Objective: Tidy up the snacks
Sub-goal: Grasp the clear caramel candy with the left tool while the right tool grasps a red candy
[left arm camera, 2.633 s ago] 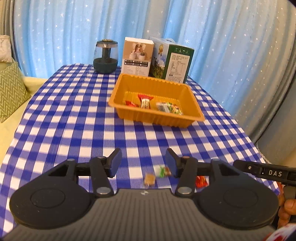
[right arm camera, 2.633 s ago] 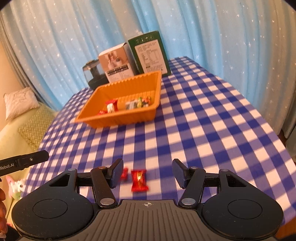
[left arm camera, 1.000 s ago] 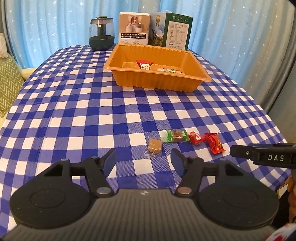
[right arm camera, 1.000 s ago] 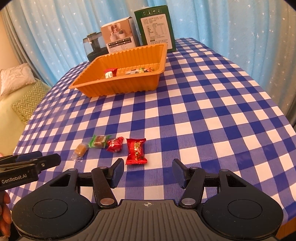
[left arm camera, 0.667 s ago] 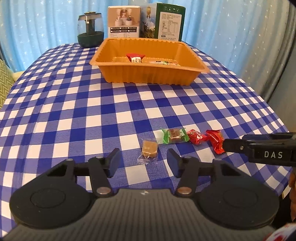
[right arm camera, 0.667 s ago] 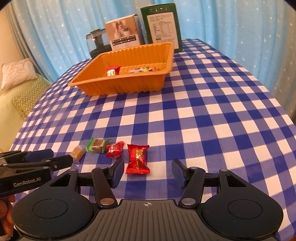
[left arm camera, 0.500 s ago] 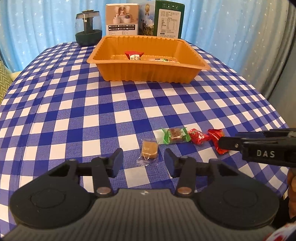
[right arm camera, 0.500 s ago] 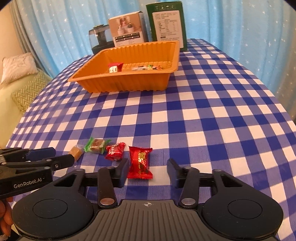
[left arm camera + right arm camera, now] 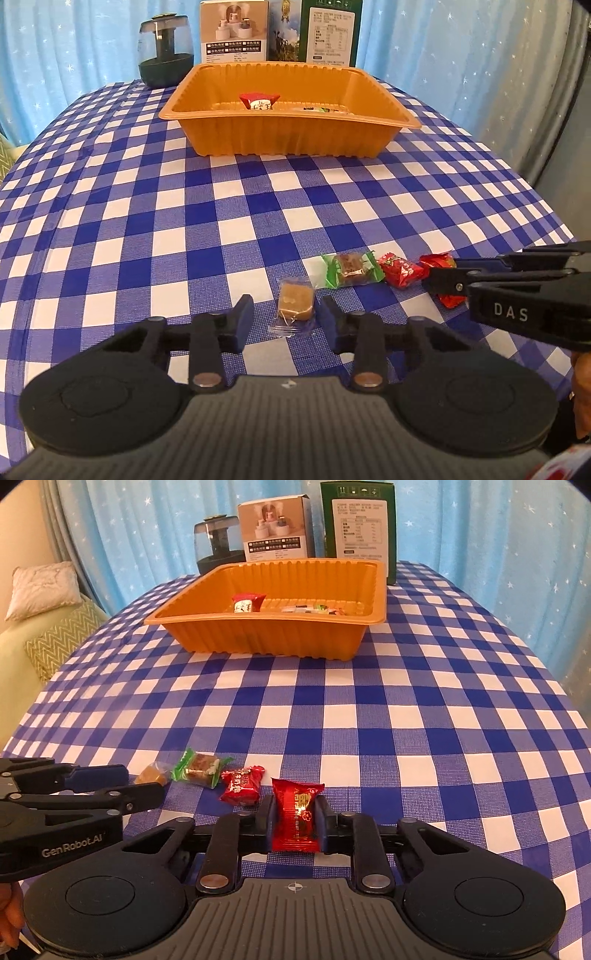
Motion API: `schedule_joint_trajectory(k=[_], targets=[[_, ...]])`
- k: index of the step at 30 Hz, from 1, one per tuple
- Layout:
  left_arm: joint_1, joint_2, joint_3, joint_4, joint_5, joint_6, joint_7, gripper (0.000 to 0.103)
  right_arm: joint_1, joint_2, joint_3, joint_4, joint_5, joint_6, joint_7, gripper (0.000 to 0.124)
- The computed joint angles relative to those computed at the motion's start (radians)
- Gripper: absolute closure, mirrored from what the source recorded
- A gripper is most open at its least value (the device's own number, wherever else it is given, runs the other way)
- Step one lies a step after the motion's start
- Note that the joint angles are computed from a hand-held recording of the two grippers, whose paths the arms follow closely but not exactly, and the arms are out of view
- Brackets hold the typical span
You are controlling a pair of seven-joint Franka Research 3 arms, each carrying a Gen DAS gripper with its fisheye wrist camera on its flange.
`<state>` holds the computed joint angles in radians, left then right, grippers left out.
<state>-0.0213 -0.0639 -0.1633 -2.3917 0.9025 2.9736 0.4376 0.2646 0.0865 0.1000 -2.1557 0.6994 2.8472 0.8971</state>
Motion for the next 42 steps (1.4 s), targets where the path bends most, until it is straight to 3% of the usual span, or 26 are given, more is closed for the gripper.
schedule_joint_trajectory(k=[6, 21, 32, 42], targets=[[-0.01, 0.023, 0.001, 0.025, 0.016, -0.012, 0.014, 0.082, -0.002, -0.009, -0.004, -0.006, 0.005, 0.0, 0.007, 0.104], [0.001, -0.102, -0.038, -0.058, -0.006, -0.027, -0.033, 0.083, 0.006, -0.083, -0.021, -0.053, 0.068, -0.012, -0.033, 0.104], [-0.016, -0.127, -0.049, -0.11, -0.142, -0.054, 0.095, 0.083, 0.018, -0.116, -0.039, -0.086, 0.063, -0.025, -0.038, 0.104], [0.002, -0.103, -0.063, -0.094, -0.078, -0.061, 0.049, 0.082, 0.014, -0.103, -0.039, -0.073, 0.049, -0.031, -0.025, 0.104]])
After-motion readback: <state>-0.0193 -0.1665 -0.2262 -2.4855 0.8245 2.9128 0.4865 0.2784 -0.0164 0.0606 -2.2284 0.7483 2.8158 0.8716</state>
